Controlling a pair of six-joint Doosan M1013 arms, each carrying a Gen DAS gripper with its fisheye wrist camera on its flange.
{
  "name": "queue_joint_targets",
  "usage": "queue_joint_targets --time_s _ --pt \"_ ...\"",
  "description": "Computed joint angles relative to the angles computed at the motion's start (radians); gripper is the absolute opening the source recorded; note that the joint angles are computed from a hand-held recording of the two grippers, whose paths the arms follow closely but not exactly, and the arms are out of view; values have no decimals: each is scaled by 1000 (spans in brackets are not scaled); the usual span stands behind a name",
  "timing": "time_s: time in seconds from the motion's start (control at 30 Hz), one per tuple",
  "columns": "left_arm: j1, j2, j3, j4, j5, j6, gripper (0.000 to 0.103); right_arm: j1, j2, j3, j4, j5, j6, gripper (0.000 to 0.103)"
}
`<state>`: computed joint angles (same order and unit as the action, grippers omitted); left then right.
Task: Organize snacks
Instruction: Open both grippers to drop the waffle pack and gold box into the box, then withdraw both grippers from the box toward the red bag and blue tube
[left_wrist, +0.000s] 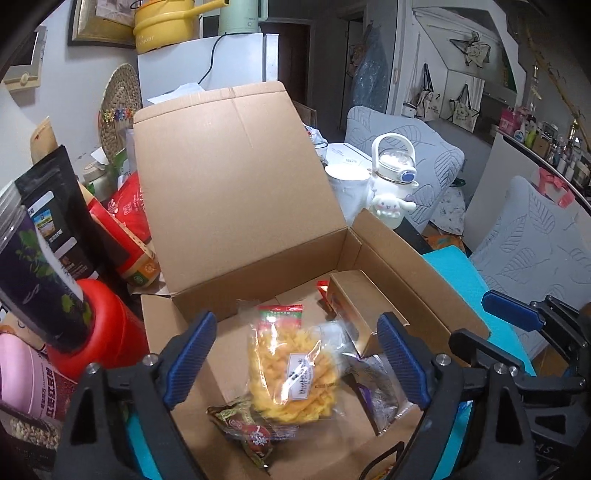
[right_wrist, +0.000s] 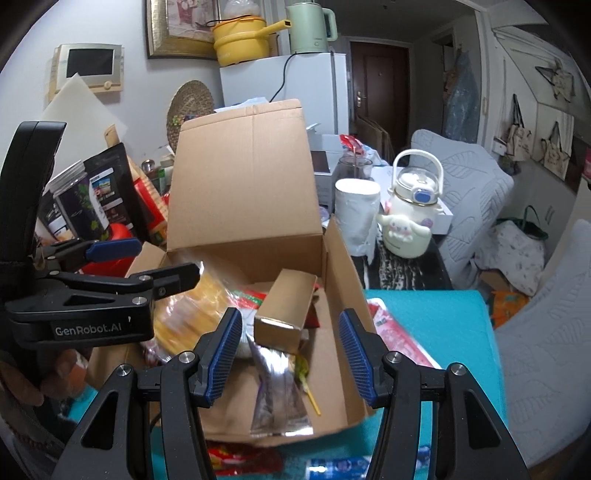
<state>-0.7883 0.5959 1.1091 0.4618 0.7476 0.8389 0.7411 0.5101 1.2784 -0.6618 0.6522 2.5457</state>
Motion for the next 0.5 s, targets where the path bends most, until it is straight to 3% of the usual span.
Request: queue_joint_targets --time_s 0.2,0.5 --pt "-10 -28 39 -14 -19 -9 90 11 -25 30 -34 -7 36 55" --pt "-45 -96 119 78 -69 -84 90 46 -75 81 -133 -8 134 55"
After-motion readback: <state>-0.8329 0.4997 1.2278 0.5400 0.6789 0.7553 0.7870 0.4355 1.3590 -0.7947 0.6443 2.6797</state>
